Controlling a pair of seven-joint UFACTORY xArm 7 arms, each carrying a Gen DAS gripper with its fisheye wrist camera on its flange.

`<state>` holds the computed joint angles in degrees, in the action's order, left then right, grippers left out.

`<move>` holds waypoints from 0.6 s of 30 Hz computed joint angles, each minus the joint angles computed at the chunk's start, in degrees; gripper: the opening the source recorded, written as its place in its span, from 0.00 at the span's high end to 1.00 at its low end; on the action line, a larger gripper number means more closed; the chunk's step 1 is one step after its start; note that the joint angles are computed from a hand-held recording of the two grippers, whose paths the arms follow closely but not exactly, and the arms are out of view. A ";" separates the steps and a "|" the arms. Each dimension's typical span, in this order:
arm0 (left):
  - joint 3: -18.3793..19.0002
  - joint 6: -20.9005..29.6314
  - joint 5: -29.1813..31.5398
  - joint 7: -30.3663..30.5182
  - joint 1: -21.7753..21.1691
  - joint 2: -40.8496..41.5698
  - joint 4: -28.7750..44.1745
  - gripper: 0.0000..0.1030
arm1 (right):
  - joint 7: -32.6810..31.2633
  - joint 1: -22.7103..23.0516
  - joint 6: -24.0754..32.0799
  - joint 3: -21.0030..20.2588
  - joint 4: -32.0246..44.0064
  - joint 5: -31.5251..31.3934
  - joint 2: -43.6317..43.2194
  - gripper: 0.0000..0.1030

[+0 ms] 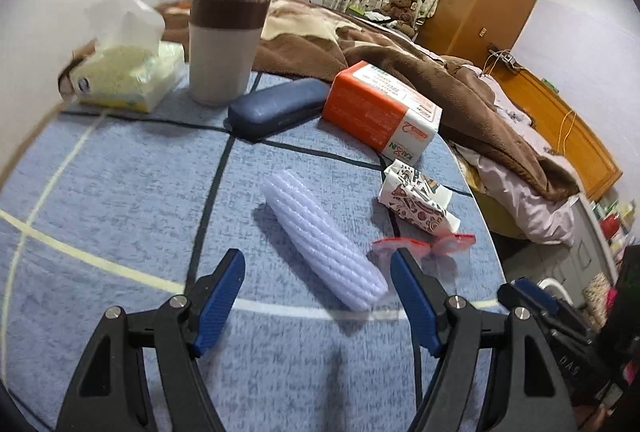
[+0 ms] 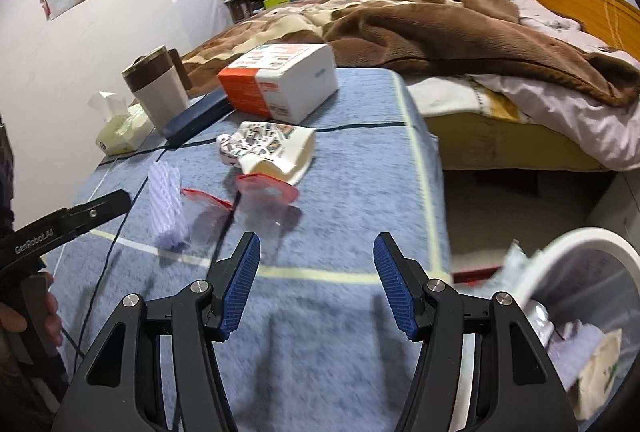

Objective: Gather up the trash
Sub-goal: 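Move both tools back over the table toward the remaining trash, then grasp the purple foam net sleeve with the left tool while the right tool grasps the clear red-lidded plastic cup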

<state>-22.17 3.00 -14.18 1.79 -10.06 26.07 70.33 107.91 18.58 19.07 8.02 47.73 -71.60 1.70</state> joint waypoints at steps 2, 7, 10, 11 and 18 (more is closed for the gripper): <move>0.35 2.12 0.33 0.15 -0.27 1.61 2.30 0.25 | -1.74 -0.02 -0.26 -0.19 1.66 0.88 1.70 0.41; 0.58 5.58 -0.99 0.04 -0.34 4.85 6.78 0.25 | -3.46 0.58 -2.69 -1.88 4.42 1.30 4.82 0.41; 3.96 7.96 0.57 -0.76 -3.22 6.05 9.19 0.25 | -3.55 1.09 -4.54 -3.09 5.76 1.06 6.46 0.41; 4.98 8.46 1.10 -1.17 -4.11 6.33 9.69 0.26 | -4.03 1.24 -4.95 -3.41 6.13 1.49 6.96 0.41; 10.45 11.06 5.06 -3.42 -8.28 6.75 11.12 0.27 | -8.73 2.98 -6.91 -5.37 8.03 4.87 9.41 0.41</move>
